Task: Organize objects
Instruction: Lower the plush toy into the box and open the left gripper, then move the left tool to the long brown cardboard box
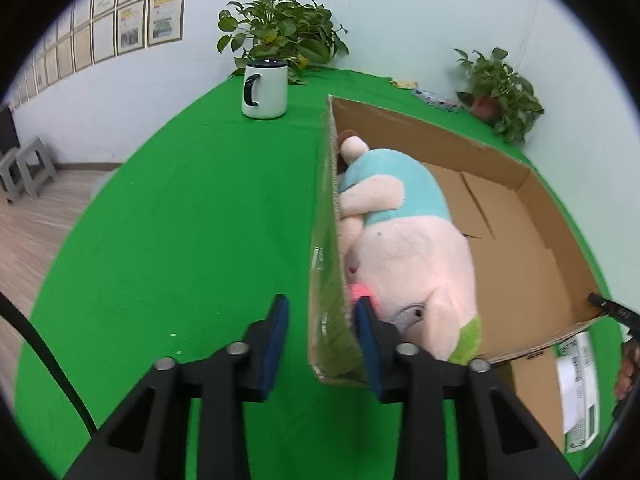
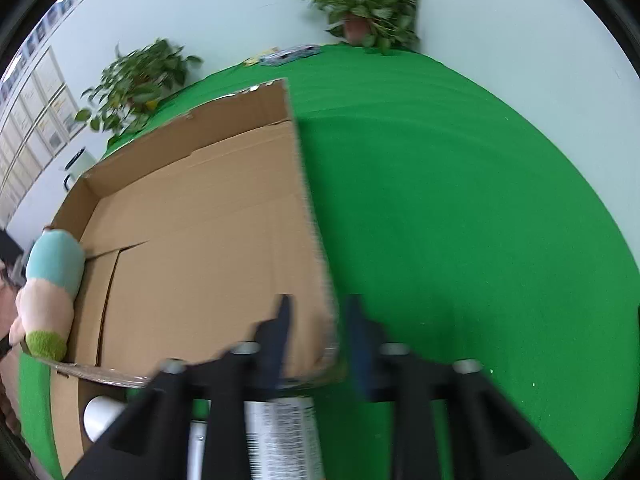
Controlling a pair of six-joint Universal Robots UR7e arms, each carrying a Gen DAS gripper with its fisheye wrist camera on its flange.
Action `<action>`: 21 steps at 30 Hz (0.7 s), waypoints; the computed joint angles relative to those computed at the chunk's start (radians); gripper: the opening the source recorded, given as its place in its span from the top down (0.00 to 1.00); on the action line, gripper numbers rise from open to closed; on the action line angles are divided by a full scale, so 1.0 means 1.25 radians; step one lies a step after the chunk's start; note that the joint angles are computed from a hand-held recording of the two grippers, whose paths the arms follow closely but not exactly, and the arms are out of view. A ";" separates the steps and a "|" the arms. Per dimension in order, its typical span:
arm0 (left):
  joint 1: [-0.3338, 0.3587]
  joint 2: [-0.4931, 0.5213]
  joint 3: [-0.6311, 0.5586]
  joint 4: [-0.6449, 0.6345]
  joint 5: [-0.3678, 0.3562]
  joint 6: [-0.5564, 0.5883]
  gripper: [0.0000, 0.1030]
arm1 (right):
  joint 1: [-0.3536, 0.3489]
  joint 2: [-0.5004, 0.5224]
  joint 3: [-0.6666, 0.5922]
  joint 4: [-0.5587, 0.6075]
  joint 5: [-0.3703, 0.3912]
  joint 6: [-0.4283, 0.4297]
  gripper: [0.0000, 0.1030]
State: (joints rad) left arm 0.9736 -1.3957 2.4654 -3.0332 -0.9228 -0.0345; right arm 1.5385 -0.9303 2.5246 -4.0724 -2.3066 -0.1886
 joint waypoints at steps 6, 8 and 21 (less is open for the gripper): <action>-0.031 0.003 -0.001 0.037 0.029 0.001 0.94 | 0.037 -0.012 0.030 0.011 -0.031 0.059 0.92; -0.026 -0.006 0.000 0.044 0.023 0.002 0.94 | 0.029 -0.005 0.040 -0.014 -0.029 0.040 0.92; -0.238 -0.256 0.173 0.020 0.058 -0.008 0.14 | 0.176 0.047 0.129 -0.216 0.007 0.018 0.01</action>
